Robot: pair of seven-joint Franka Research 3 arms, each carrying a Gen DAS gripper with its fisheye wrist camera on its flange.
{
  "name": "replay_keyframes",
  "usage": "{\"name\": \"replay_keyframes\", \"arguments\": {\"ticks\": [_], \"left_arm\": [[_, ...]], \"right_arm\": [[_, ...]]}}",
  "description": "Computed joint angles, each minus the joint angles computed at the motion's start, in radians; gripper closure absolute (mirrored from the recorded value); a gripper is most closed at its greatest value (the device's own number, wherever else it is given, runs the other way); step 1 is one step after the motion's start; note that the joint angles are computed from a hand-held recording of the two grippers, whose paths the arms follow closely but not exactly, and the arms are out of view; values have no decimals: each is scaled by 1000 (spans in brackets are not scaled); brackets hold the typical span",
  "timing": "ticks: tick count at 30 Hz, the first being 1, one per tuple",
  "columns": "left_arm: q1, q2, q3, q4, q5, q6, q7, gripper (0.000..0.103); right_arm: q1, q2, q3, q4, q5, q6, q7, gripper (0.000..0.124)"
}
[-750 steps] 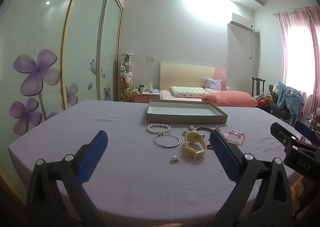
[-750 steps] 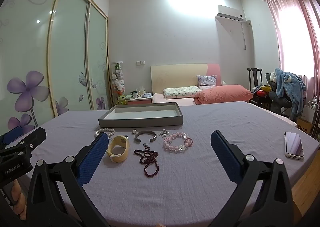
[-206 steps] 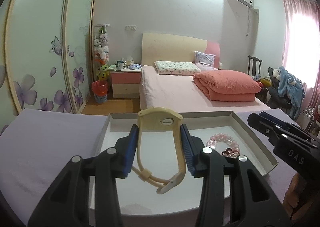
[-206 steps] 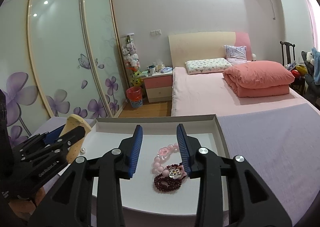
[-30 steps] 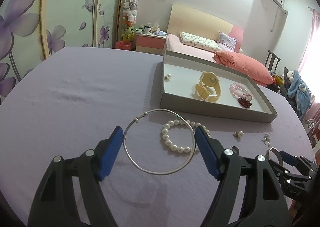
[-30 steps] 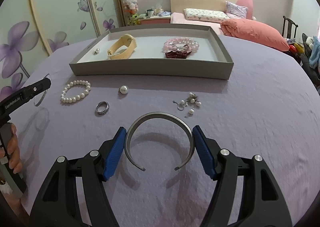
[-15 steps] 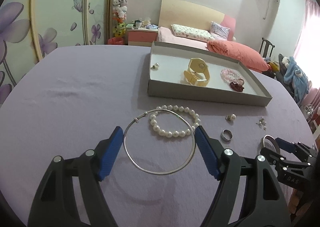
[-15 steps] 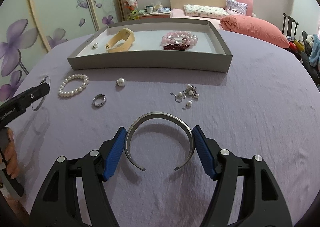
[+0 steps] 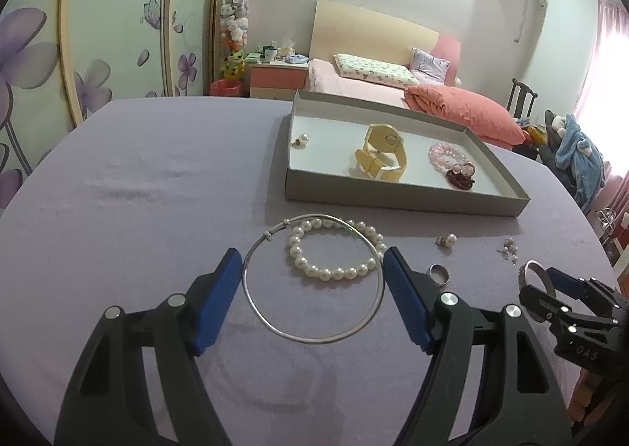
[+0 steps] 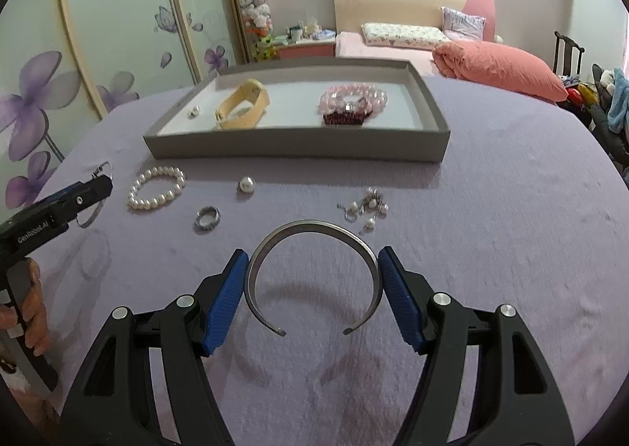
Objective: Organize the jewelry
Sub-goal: 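Carry both silver bangles into the grey tray with both tools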
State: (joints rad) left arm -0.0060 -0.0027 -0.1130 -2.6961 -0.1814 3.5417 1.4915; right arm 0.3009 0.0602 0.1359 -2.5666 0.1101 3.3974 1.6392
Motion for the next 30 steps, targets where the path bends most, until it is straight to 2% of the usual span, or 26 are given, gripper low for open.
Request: {"name": "replay_keyframes", "arguments": {"ticks": [3,7,13,25,30], "left_arm": [[0,-10,-2,-5,7,15,-5,31],[-4,-19,-16,-3,-31,30,31,31],[-9,-28,-36,10,-90,50,95,31],[-35,-16,-46,72,-200,101,210,31],[-47,7,-35,115,-193,128,221,31]], "right_arm": [[17,-15,-9,-11,32,30,-24,56],[8,-26,-14,-20,-23,69,24,56],[13,-29,-26,-26,-30,131,36,56],[24,9,-34,42,75,273,-57,56],[24,41,-31,88,80,329,-78,56]]}}
